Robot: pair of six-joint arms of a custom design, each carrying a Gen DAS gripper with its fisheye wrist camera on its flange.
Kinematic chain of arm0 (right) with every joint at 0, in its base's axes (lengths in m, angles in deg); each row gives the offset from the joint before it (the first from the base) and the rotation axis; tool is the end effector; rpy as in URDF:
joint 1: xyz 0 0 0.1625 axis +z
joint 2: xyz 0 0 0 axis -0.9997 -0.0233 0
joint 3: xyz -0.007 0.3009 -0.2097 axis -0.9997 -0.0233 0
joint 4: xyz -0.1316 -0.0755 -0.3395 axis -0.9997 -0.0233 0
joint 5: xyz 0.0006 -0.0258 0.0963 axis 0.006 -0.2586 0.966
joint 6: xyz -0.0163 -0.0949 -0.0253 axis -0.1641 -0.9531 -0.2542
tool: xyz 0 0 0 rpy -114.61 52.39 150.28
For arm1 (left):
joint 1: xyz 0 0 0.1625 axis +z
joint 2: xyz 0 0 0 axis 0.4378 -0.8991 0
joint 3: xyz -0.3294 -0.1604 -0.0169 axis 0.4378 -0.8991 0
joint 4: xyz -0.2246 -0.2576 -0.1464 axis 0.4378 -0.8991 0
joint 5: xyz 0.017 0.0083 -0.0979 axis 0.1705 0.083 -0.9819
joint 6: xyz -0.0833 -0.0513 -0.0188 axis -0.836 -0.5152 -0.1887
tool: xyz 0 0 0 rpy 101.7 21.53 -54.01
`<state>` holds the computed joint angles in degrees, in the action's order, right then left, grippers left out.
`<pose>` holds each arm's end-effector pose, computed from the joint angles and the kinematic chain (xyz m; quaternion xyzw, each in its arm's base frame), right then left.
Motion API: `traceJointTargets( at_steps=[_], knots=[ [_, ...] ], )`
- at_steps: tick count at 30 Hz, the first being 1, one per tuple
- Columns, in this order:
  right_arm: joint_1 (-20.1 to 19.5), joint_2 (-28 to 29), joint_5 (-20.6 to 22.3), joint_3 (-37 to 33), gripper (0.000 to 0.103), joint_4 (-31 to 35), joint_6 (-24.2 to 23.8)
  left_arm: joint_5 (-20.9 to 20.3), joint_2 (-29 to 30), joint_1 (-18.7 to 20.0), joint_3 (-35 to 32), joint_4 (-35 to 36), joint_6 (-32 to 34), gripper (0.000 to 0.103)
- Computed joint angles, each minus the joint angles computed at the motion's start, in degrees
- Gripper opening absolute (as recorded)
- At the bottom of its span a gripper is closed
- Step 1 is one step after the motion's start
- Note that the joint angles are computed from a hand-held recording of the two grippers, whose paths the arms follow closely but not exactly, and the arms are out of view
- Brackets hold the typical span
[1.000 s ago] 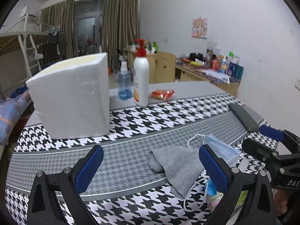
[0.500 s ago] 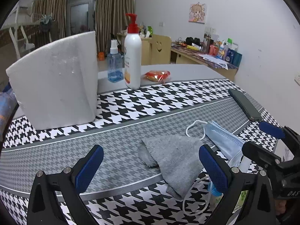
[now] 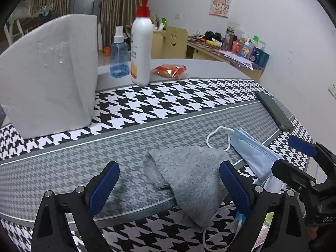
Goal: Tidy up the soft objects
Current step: 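Lower the left gripper onto the grey cloth and pinch it, then grasp the blue face mask with the right gripper while the left gripper holds the grey cloth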
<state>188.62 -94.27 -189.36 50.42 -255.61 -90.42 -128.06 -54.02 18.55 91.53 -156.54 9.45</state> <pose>0.1852 -0.4816 0.1863 0.2691 -0.8734 0.3336 0.2314 -0.2165 -0.5009 0.1069 0.1900 0.8899 -0.3174 0.2670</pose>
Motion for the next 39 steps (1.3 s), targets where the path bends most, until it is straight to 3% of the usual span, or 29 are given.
traceJointTargets(
  at_steps=[2, 10, 15, 17, 20, 23, 33, 35, 39],
  knots=[
    [-0.1, 0.1, 0.0, -0.2, 0.095, 0.3, 0.0, -0.8, 0.1, 0.5, -0.4, 0.7, -0.3, 0.088],
    [-0.4, 0.8, -0.1, -1.1, 0.095, 1.8, 0.3, -4.1, 0.0, 1.7, -1.1, 2.6, -0.2, 0.076],
    [-1.0, 0.4, 1.0, -1.0, 0.095, 3.9, 0.4, -5.5, 0.5, 2.2, -1.5, 2.5, 0.9, 0.061],
    [-1.3, 0.1, 1.5, -0.9, 0.095, 4.3, 0.6, -6.3, 0.5, 2.4, -1.6, 2.0, 1.3, 0.044],
    [-1.6, -0.2, 1.8, -0.7, 0.095, 4.7, 0.8, -6.8, 0.7, 2.8, -2.0, 2.0, 0.9, 0.028],
    [-1.6, -0.6, 1.9, -0.4, 0.095, 5.3, 0.8, -7.9, 0.5, 3.2, -1.9, 1.5, 1.1, 0.022],
    [-1.5, -2.7, 3.2, 1.1, 0.094, 7.9, 0.5, -7.3, -1.0, 3.0, 0.3, -1.0, 0.2, 0.021],
    [-1.5, -2.6, 3.2, 0.7, 0.081, 9.5, 1.1, -7.2, -1.3, 2.8, 0.8, -1.7, 0.4, 0.021],
    [-1.6, -2.4, 2.6, -0.8, 0.072, 13.2, 2.9, -7.3, -1.8, 2.5, 1.5, -2.2, 0.9, 0.021]
  ],
)
